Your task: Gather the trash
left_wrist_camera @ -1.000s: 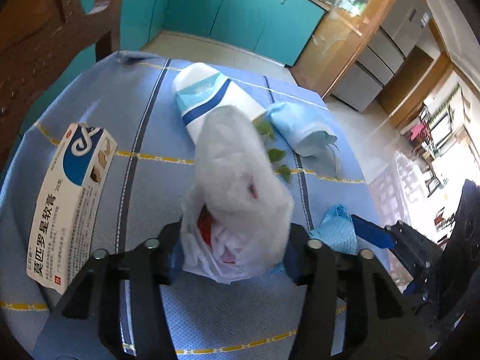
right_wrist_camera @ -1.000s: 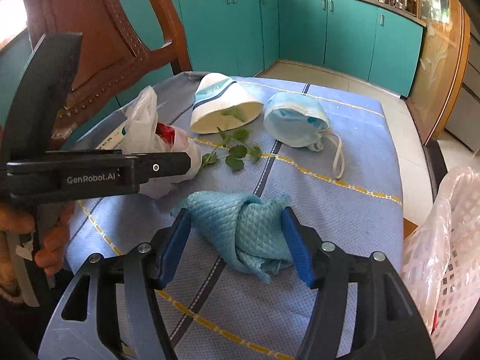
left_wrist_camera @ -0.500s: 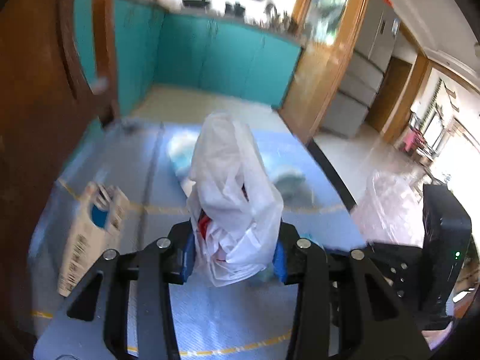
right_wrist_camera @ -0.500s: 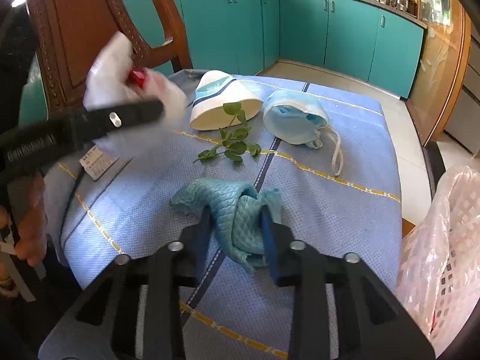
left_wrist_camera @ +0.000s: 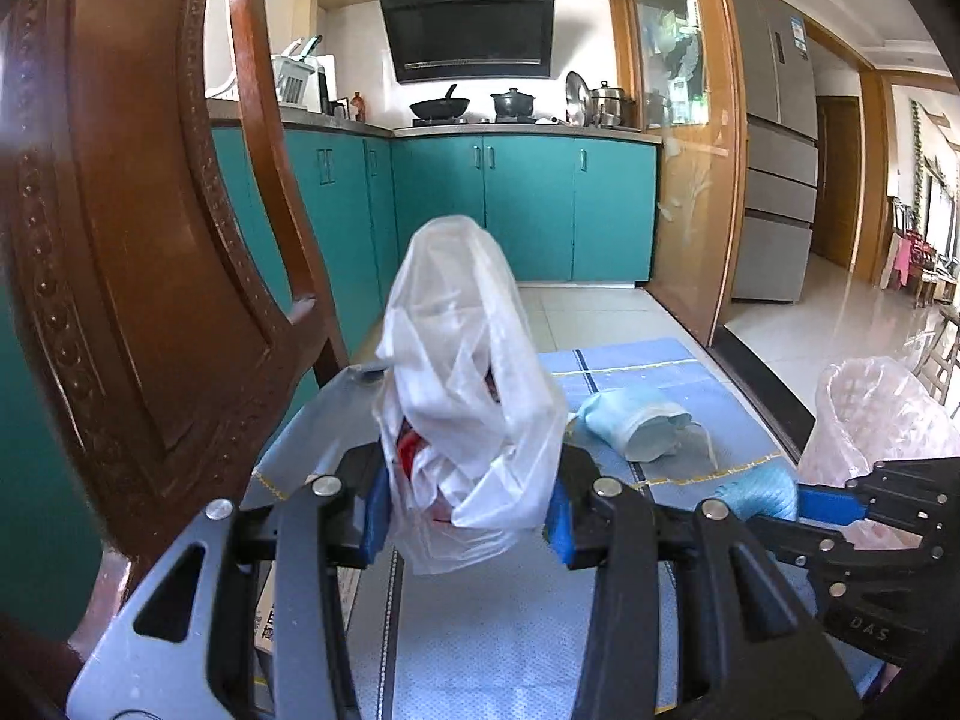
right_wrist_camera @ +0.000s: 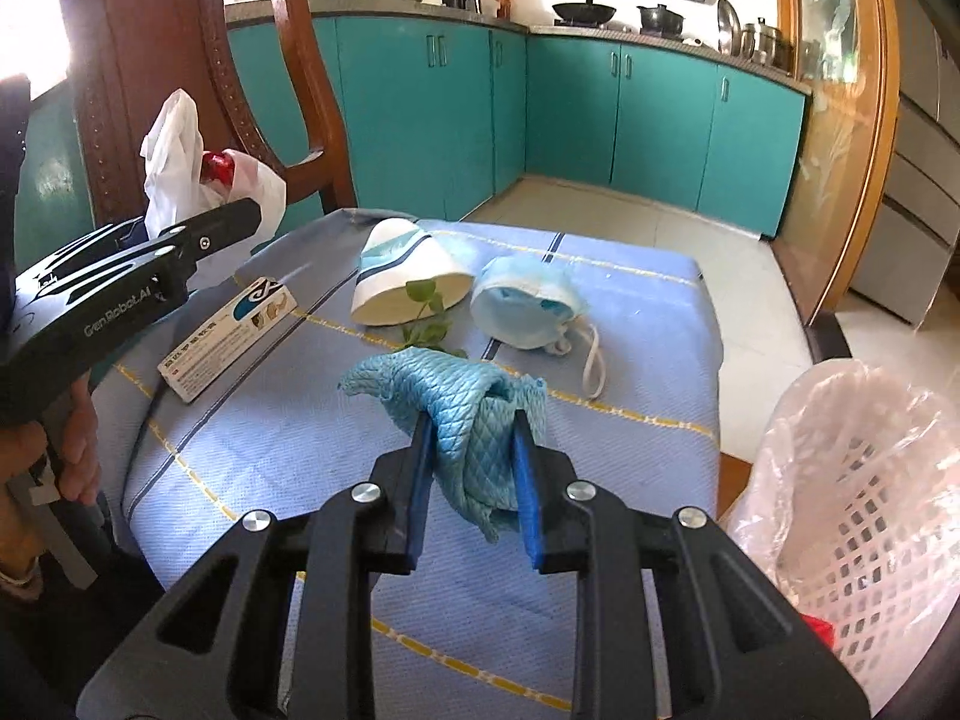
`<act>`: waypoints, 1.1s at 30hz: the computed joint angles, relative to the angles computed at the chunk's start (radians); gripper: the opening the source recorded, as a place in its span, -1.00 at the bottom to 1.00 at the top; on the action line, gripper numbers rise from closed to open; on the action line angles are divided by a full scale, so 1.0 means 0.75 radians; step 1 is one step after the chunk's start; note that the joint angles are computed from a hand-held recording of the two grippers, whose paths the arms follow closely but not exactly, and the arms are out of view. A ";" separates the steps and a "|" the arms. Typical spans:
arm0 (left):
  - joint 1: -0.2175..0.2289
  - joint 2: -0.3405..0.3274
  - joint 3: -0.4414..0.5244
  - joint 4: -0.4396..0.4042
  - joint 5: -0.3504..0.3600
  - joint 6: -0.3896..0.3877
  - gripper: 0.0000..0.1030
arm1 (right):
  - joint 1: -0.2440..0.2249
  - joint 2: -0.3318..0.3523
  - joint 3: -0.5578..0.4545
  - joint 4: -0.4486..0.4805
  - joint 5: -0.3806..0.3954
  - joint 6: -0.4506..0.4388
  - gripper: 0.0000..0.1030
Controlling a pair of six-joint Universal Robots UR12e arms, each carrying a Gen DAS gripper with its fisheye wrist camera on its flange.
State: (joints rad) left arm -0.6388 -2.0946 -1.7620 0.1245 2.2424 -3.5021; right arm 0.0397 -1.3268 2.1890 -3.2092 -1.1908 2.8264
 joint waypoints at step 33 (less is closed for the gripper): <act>-0.003 0.000 0.004 -0.040 0.015 -0.029 -0.18 | 0.046 -0.001 0.026 -0.138 -0.096 -0.091 -0.50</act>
